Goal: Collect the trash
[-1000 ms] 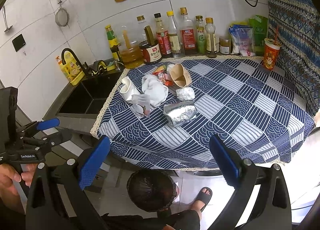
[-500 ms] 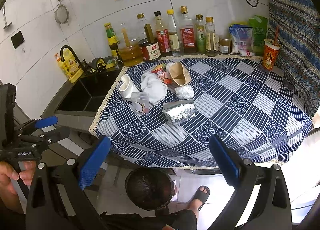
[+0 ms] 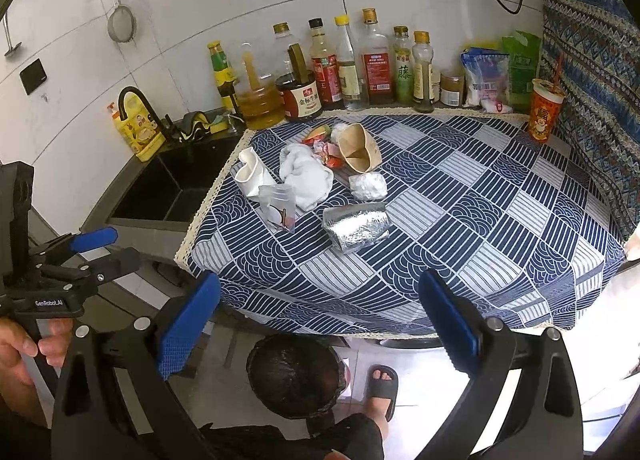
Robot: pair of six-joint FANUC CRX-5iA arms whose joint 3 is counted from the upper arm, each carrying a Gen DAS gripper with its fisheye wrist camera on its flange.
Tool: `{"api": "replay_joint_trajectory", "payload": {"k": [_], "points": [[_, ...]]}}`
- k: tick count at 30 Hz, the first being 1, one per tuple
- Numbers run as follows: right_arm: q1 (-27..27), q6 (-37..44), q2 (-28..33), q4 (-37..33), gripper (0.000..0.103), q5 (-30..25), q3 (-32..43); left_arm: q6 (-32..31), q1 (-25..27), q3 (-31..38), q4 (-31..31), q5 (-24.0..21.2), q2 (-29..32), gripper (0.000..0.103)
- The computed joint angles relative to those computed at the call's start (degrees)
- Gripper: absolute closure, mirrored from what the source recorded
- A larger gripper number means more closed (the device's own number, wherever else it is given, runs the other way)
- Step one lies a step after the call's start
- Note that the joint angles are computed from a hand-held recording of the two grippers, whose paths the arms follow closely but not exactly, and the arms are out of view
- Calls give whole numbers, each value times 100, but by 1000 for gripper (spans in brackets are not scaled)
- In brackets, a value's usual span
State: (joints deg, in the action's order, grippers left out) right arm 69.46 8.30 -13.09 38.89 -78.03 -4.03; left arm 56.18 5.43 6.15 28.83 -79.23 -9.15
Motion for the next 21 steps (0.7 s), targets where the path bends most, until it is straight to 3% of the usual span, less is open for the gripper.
{"api": "replay_joint_trajectory", "payload": {"k": [12,21], "points": [[-805,643,24,-744,5,655,-80,557,-330,292,-255,35,497,7],[-1816,1851,348,-1892,5,1168,94,890,-459,594,-257,-97,1098,7]]}}
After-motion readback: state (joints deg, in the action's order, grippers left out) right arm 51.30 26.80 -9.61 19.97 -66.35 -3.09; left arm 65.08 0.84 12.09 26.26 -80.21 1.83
